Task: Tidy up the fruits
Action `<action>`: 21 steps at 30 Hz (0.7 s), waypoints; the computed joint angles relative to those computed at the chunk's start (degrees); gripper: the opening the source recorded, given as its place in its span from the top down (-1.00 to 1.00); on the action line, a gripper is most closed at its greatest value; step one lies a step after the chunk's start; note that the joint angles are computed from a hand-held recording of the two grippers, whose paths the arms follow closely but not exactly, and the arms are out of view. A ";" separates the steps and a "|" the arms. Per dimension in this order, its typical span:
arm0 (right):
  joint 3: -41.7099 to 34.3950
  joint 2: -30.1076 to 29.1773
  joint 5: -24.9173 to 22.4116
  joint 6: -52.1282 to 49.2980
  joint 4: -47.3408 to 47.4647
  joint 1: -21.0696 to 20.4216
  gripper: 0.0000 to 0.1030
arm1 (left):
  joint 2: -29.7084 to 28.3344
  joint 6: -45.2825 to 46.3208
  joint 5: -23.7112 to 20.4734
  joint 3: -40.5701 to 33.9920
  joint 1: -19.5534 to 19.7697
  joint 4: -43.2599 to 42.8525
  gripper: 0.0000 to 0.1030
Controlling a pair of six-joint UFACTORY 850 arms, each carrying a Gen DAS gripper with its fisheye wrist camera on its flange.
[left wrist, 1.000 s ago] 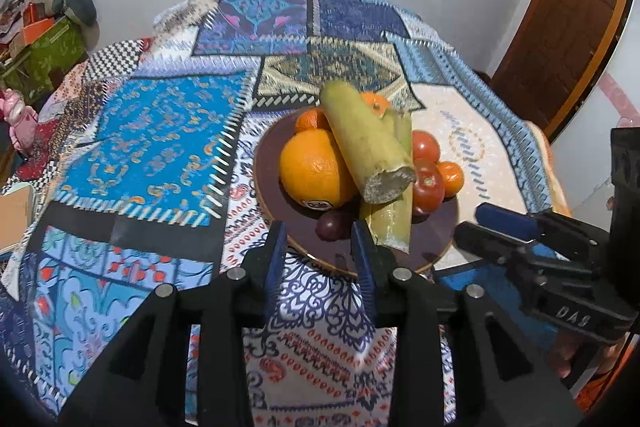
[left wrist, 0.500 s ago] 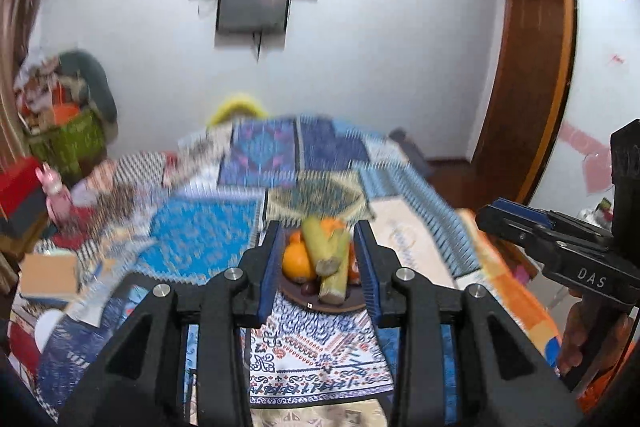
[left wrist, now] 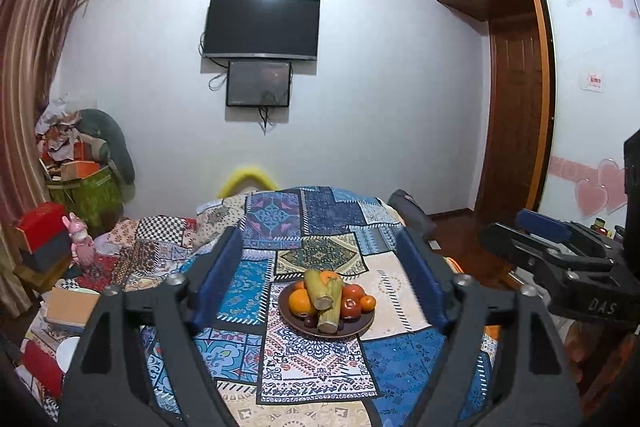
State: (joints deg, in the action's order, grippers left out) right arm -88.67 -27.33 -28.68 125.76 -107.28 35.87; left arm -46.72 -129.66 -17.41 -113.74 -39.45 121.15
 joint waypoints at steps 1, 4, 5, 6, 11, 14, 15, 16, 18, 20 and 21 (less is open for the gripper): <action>0.02 -0.04 -0.64 0.06 -0.06 0.17 -0.79 | 0.57 -2.04 -0.55 1.00 -0.01 1.81 -0.71; 0.70 0.27 -3.62 -0.07 -0.42 1.12 -1.00 | 1.22 -4.68 -1.63 2.41 -0.10 4.48 -0.80; 0.95 0.40 -4.63 -0.70 -0.23 1.45 -1.00 | 1.45 -4.92 -2.30 2.91 -0.22 4.77 -0.85; 0.90 0.34 -5.14 -1.44 0.07 1.62 -1.00 | 1.81 -5.45 -2.80 3.56 -0.27 5.33 -0.87; 0.85 0.36 -5.58 -2.67 0.66 2.14 -1.00 | 2.41 -5.25 -4.35 4.82 -0.63 5.91 -0.93; 1.43 0.66 -6.07 -2.21 0.36 2.24 -1.00 | 2.81 -5.36 -4.89 5.44 -0.74 5.85 -0.95; 1.78 0.83 -6.61 -2.17 0.30 2.48 -1.00 | 2.90 -5.49 -4.95 5.58 -0.75 5.93 -0.95; 1.82 0.81 -7.01 -2.46 0.46 2.60 -1.00 | 3.01 -5.83 -5.01 5.80 -0.75 6.27 -0.96; 1.87 0.79 -7.28 -2.90 0.65 2.72 -1.00 | 3.13 -5.64 -5.24 6.01 -0.81 6.21 -0.97; 2.12 0.90 -7.31 -2.77 0.48 2.77 -1.00 | 3.21 -5.26 -5.37 6.14 -0.93 6.04 -0.97; 2.26 1.01 -7.11 -2.29 0.15 2.71 -1.00 | 3.20 -5.20 -5.41 6.17 -0.98 6.04 -0.98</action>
State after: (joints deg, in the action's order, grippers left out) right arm -86.42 -26.32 -35.79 123.47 -107.13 38.58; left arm -43.52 -134.86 -22.83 -107.57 -40.43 127.19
